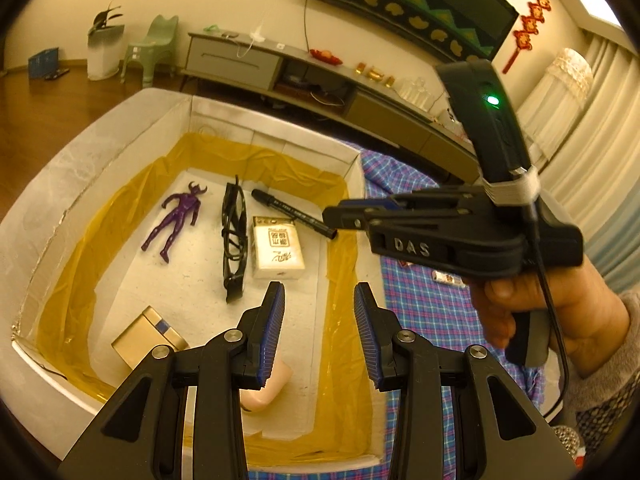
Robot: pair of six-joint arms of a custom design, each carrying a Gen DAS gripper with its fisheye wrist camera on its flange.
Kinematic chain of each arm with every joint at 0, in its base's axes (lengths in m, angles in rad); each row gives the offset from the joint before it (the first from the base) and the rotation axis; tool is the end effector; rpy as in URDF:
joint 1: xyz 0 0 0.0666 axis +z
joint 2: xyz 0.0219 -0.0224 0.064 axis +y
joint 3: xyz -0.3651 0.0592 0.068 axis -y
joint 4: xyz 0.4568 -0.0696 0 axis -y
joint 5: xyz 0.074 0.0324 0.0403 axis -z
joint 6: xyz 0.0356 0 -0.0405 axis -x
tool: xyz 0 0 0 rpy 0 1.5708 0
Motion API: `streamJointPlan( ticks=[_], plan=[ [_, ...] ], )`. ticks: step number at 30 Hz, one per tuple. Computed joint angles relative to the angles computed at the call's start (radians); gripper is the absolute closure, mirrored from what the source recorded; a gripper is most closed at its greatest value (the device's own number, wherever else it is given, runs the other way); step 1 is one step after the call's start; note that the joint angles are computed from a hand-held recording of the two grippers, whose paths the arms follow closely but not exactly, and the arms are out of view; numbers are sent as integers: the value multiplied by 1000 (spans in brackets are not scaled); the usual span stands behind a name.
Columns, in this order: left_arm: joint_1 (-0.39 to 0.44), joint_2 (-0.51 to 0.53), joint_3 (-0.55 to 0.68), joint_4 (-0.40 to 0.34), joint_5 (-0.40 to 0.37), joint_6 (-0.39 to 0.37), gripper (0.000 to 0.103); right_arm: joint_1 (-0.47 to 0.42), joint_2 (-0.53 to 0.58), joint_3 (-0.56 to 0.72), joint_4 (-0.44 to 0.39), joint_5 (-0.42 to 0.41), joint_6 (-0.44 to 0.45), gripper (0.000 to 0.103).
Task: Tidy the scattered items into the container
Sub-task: 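Open the right tool to drop the black marker into the box, then move both open tools back over the items on the plaid cloth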
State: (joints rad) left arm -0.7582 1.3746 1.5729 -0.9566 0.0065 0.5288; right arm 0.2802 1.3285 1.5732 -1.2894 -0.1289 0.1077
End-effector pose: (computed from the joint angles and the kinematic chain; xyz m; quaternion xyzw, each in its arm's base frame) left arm 0.3951 -0.3750 0.5164 0.1064 0.9124 -0.2395 0.3143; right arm 0.4776 0.1418 0.5174 -0.2022 0.9423 0.0843 0.2532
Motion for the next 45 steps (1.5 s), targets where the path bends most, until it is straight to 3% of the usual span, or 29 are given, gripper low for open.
streamJointPlan(
  ticks=[17,25,40,42,45],
  plan=[
    [-105,-8,56,-65,-172,-45,65,-27,-275,-213,97,-262,-143,86],
    [-156,40,100,-84,-213,-66,65,-99,-404,-322,127,-280,-151,86],
    [-217,219,253,-103,-187,-68,65,-475,-521,-485,147,-451,-132,86],
    [-219,250,279,-103,-178,-60,65,-541,-510,-496,152,-431,-141,84],
    [-219,301,325,-107,-158,-42,62,-601,-475,-488,135,-327,-120,74]
  ],
)
